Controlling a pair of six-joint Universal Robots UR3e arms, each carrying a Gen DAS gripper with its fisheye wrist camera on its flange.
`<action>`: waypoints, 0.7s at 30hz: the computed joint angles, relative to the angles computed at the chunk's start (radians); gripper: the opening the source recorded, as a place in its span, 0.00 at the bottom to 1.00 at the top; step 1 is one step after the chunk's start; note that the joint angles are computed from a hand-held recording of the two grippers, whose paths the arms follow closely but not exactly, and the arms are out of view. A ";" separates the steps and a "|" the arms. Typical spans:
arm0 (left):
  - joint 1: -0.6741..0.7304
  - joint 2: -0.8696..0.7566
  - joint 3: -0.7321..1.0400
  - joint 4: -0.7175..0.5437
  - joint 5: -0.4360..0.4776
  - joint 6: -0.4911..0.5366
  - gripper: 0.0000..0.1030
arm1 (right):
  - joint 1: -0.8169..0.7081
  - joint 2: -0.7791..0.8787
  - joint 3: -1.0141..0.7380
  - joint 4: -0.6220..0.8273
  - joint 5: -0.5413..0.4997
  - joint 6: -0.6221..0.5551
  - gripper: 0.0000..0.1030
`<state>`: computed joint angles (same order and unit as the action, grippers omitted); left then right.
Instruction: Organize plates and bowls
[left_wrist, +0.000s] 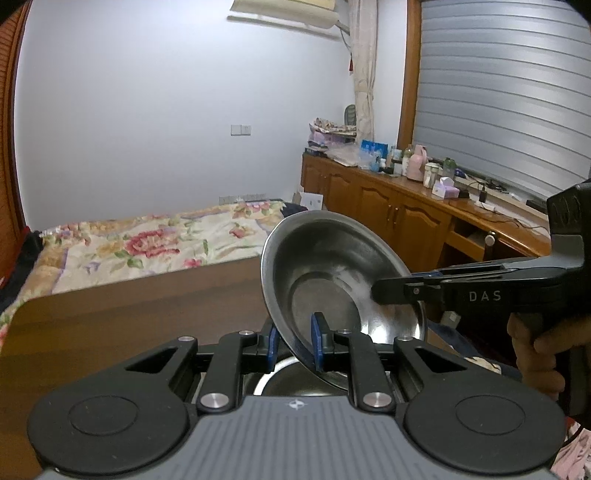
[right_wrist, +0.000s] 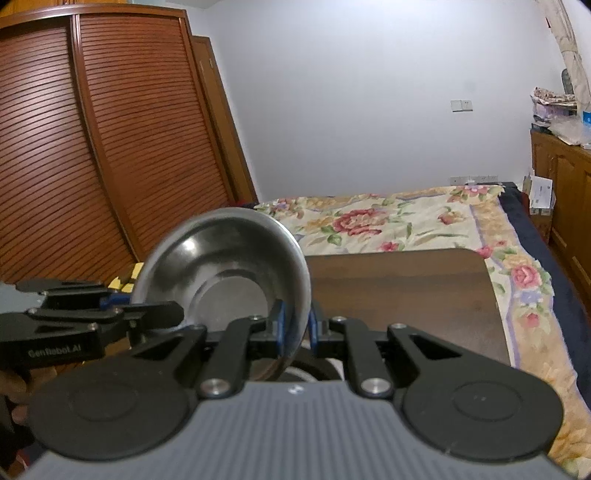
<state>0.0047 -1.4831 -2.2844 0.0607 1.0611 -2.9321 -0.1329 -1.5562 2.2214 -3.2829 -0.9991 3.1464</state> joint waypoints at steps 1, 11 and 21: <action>0.006 0.001 -0.007 -0.002 -0.007 0.005 0.19 | -0.001 -0.001 0.012 -0.008 0.003 0.001 0.14; 0.009 -0.021 -0.074 0.051 0.010 -0.001 0.19 | 0.008 0.011 0.065 -0.047 0.005 0.005 0.14; -0.022 -0.105 -0.088 0.095 0.072 0.009 0.19 | 0.055 0.068 0.105 -0.123 -0.075 0.004 0.14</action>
<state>-0.0169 -1.5877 -2.3729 0.1559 1.1329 -2.9233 -0.0780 -1.4880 2.3263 -3.4058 -1.0738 3.1509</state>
